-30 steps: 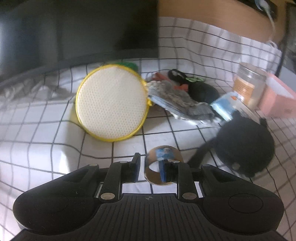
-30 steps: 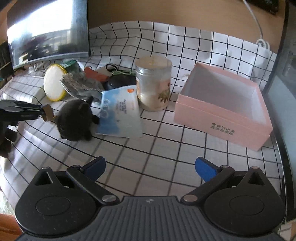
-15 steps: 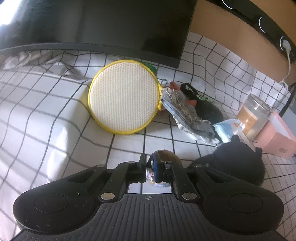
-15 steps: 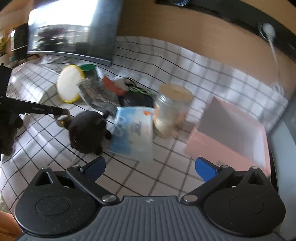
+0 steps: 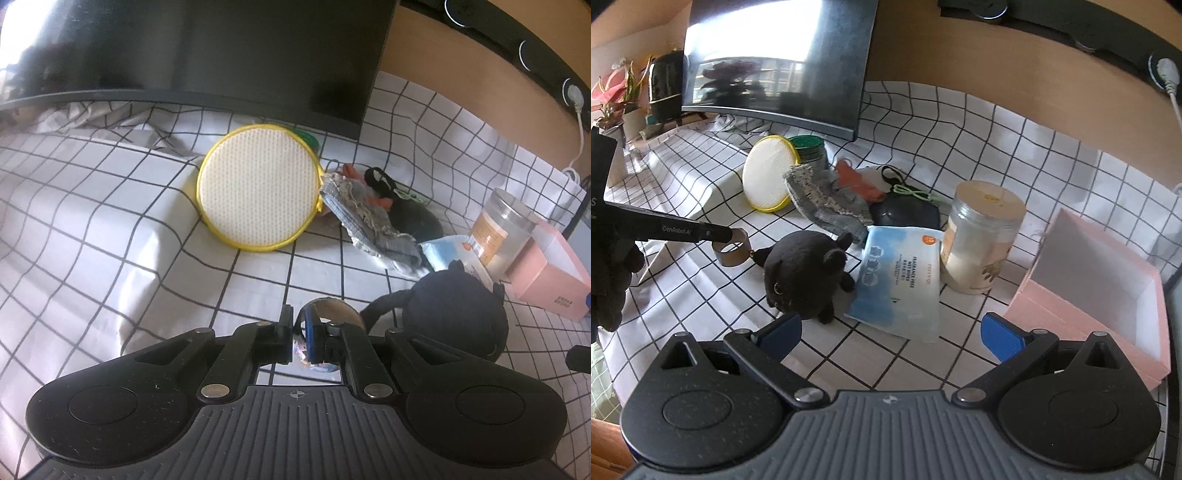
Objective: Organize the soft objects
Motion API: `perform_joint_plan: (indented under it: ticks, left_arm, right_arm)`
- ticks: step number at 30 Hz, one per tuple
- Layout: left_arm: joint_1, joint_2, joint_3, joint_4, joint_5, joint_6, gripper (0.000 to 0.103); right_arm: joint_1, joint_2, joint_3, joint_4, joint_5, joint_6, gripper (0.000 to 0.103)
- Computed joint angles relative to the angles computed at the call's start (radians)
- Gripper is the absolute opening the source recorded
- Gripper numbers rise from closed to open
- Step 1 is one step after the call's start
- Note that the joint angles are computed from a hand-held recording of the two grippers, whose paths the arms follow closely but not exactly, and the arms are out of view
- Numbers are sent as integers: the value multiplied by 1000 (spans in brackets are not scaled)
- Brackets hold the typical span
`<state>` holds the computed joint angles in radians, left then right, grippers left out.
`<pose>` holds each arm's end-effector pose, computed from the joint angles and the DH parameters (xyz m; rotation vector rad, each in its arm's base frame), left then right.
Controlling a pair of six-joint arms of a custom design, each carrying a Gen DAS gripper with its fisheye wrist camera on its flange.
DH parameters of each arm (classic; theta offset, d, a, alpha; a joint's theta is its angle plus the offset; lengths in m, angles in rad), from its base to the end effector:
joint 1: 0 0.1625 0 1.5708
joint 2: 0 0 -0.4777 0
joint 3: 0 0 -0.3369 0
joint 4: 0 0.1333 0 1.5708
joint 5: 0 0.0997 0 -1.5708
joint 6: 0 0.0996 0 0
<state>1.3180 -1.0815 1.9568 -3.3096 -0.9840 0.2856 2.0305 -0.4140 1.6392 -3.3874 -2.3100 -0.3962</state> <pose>0.0403 -0.5973 0.3474 0.3089 2.3463 -1.0682 0.3589 -0.5758 0.0322 0.7154 -2.2295 0.7366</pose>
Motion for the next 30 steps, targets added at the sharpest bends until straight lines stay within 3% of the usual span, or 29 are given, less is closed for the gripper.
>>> perform_joint_plan:
  ticks: [4, 9, 16, 19, 20, 25, 30]
  left_arm:
    - [-11, -11, 20, -18, 10, -17, 9]
    - [-32, -54, 63, -27, 28, -26, 9]
    - [-35, -108, 111, -25, 51, -67, 9]
    - [-33, -121, 118, -10, 48, -84, 9]
    - [-33, -124, 118, 0, 41, -88, 9]
    - [-41, -116, 103, 50, -22, -83, 9]
    - [-64, -82, 72, 115, -133, -47, 9]
  right_arm:
    - [-2, 13, -29, 21, 41, -36, 103]
    - [-4, 83, -154, 88, 130, -113, 103]
    - [-18, 196, -373, 304, 101, -64, 102]
    - [-21, 205, -409, 376, 86, -40, 82]
    - [-21, 197, -405, 397, 88, -25, 72]
    - [-13, 109, -285, 350, 126, 35, 70]
    - [8, -5, -108, 229, 89, 80, 70]
